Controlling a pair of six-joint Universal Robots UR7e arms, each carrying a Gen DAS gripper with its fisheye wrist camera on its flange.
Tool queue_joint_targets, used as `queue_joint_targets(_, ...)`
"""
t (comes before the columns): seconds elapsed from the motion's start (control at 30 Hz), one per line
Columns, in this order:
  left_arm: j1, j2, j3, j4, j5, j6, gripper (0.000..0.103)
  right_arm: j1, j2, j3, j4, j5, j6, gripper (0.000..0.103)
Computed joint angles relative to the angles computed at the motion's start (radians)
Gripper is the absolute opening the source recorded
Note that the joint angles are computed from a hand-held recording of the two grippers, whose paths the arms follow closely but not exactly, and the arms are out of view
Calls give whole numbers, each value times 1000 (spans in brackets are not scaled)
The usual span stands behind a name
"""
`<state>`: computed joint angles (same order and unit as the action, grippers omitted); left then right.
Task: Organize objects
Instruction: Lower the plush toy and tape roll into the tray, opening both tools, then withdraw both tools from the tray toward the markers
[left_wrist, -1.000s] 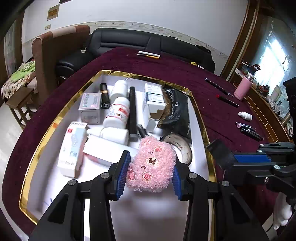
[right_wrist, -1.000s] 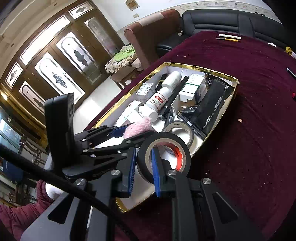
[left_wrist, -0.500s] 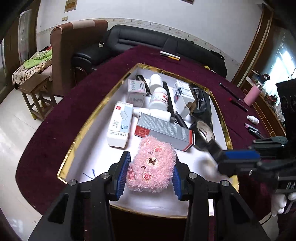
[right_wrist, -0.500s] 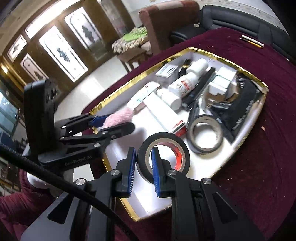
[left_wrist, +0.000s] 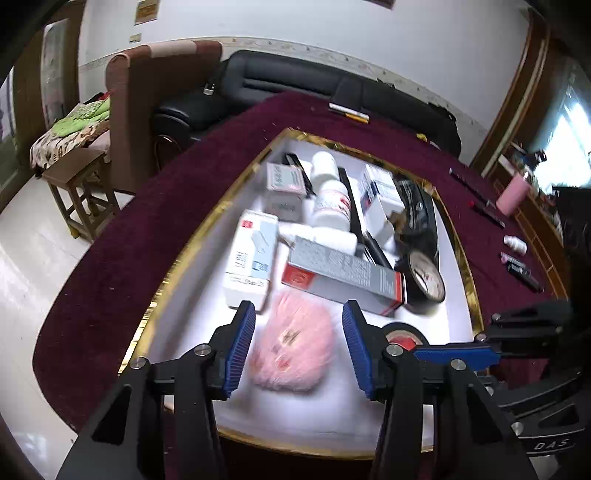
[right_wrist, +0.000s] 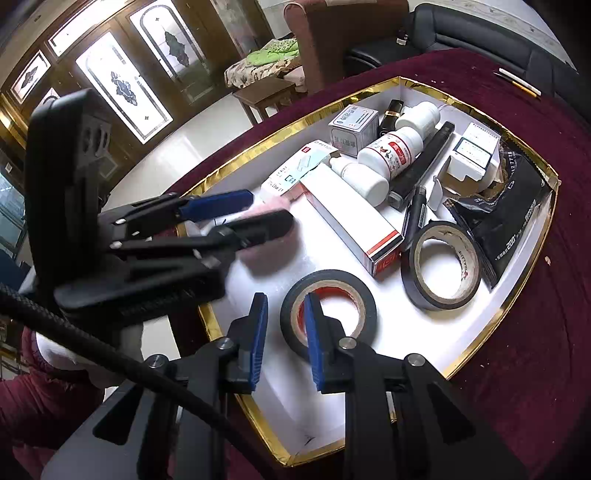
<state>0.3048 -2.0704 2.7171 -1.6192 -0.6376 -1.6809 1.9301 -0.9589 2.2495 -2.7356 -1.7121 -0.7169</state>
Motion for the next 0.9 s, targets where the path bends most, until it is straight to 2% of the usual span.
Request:
queue_joint_targets(0.03, -12, -19, -4, 37, 3, -23, 45, -4, -11, 6, -2, 11, -1, 19)
queue_joint_targets(0.1, -55, -53, -18, 146, 3, -101, 54, -10, -31, 20, -12, 29, 9, 20)
queue_joint_targets(0.13, -72, -64, -25, 192, 4, -133, 64, -18, -45, 26, -16, 43, 14, 23)
queue_joint_targets(0.2, -109, -53, -44, 278, 2, -208, 68, -36, -71, 42, -31, 77, 26, 26)
queue_joint_targets(0.3, -141, 30, -77, 336, -6, -281, 68, -76, -114, 74, -89, 125, 46, 33)
queue_joint_targets(0.4, -163, 169, -114, 347, -9, -319, 68, -130, -158, 101, -132, 167, 76, 38)
queue_joint_targets(0.6, -161, 424, -188, 266, 16, -253, 68, -213, -231, 123, -149, 211, 103, 41)
queue_joint_targets(0.83, -116, 670, -276, 67, 40, -62, 68, -297, -308, 143, -168, 235, 92, 43)
queue_joint_targets(0.9, -105, 726, -297, 12, 39, -7, 68, -315, -335, 159, -209, 227, 77, 46)
